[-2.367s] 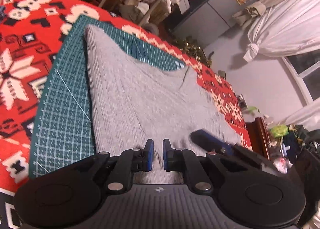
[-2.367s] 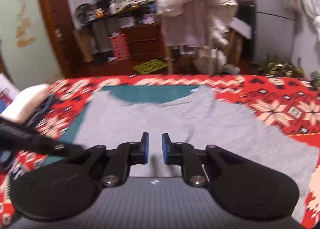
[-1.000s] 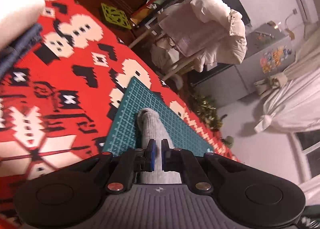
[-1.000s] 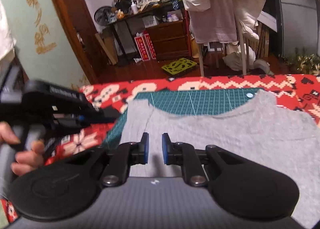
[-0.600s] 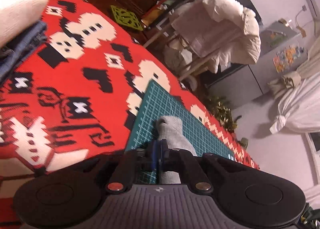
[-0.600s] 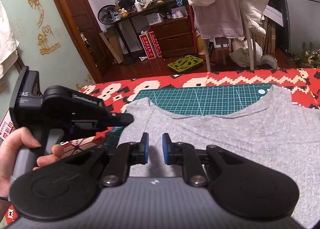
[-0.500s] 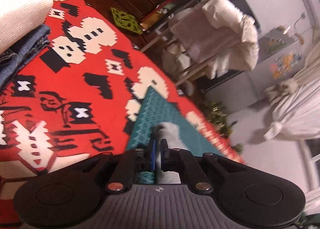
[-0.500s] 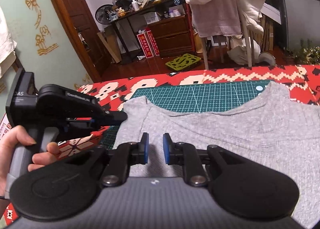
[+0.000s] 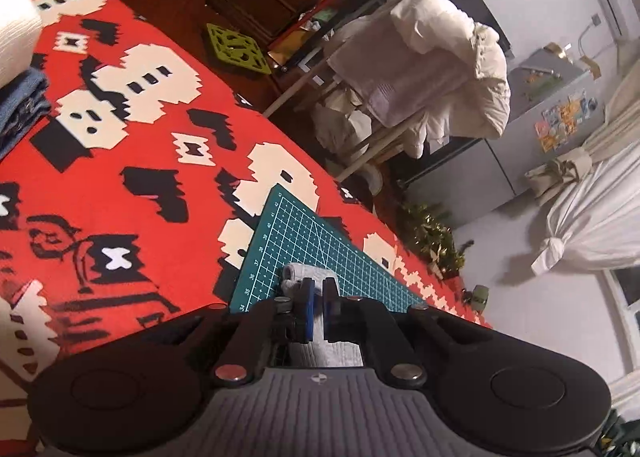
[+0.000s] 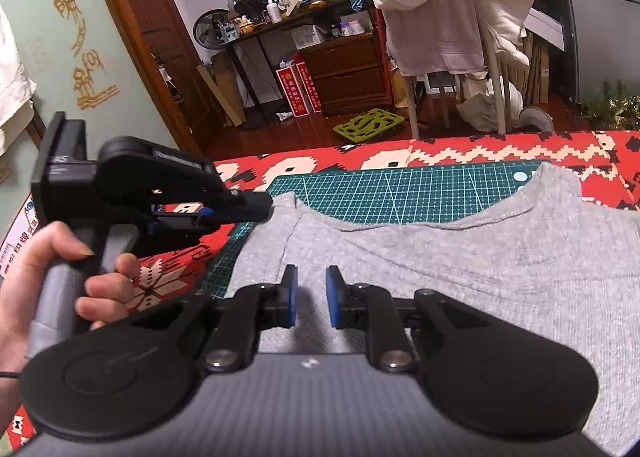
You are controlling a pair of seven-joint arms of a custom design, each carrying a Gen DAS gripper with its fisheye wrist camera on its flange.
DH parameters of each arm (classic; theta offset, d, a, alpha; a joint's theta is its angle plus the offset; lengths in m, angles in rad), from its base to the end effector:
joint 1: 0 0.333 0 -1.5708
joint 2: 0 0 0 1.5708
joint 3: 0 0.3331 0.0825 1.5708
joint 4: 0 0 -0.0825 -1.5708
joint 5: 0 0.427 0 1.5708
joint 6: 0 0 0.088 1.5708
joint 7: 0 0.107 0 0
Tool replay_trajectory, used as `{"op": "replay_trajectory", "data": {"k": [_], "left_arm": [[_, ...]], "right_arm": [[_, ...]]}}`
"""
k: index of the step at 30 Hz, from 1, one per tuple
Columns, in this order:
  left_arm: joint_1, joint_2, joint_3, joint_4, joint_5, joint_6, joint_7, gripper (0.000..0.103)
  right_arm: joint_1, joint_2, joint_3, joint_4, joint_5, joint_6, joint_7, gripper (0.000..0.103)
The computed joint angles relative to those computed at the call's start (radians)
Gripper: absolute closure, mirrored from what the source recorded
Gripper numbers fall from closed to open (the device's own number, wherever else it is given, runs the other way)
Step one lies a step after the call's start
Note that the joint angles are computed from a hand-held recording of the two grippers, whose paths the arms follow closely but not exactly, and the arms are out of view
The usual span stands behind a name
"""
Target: Fold clothes
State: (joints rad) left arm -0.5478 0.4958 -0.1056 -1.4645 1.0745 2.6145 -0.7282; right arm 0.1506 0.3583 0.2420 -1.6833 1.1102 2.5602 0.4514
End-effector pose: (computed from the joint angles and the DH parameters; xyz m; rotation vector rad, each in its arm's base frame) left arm 0.6235 -0.4814 0.4614 -2.4677 0.8628 -1.3348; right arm 0.6932 0.2506 0.4448 -1.9295 0.9483 -0.0411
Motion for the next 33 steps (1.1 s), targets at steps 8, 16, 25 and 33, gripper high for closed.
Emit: {"op": "replay_trajectory", "data": {"k": [8,16,25,33], "left_arm": [[0.006,-0.037,-0.056,-0.019,-0.098,-0.024,0.074,0.098],[-0.022,0.018,-0.082,0.066,-0.197,-0.153,0.242,0.100],[-0.052,-0.021,-0.053,0.025,-0.141,-0.122,0.152,0.100],[-0.052,0.021,-0.082,0.086,-0.231,-0.214,0.282,0.099]], "right_arm": [[-0.003,0.013,0.004,0.011,0.000,-0.004,0.021,0.085],[-0.017,-0.008,0.006,0.001,0.045,-0.022,-0.005,0.085],[-0.012,0.010,-0.013,0.018,0.006,-0.067,0.047,0.086],[-0.007,-0.008,-0.011,0.003,0.000,-0.075,0.001,0.091]]}}
